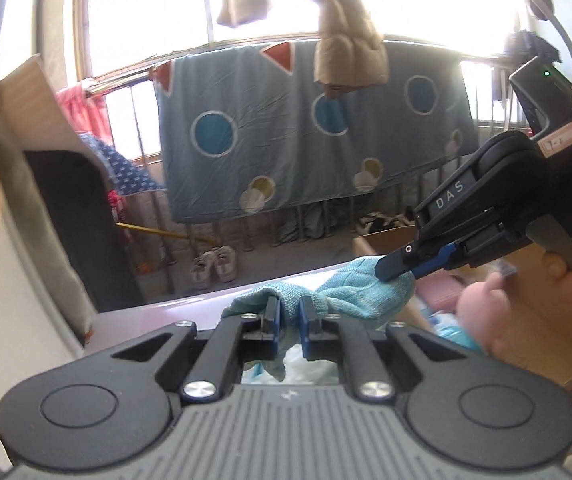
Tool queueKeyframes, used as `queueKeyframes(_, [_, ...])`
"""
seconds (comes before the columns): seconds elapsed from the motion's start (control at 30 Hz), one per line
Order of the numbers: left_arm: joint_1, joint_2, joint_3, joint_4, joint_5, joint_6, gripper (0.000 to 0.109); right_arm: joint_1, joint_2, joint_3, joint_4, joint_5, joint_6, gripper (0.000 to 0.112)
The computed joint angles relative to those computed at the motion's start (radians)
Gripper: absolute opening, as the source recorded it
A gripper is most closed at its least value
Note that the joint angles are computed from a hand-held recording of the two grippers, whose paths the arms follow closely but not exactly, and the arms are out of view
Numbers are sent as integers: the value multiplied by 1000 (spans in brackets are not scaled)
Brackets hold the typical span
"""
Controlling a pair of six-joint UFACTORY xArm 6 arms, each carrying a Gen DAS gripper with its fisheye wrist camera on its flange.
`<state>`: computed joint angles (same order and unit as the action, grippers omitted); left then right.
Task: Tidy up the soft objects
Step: 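Lift the light-blue towel with both grippers over the cardboard box, then lower the towel into the box and open both grippers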
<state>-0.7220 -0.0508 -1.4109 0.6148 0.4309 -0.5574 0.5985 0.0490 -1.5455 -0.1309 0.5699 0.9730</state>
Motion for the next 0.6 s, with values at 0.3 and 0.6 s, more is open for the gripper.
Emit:
queueKeyframes(0.3, [-182,259,-264,-236,8,159,10,-158,-436,453,-51,47,69,13])
queueKeyframes(0.6, [-263,577,-656,-425,137,317,10,-332,-465,519,89,40,-177,13])
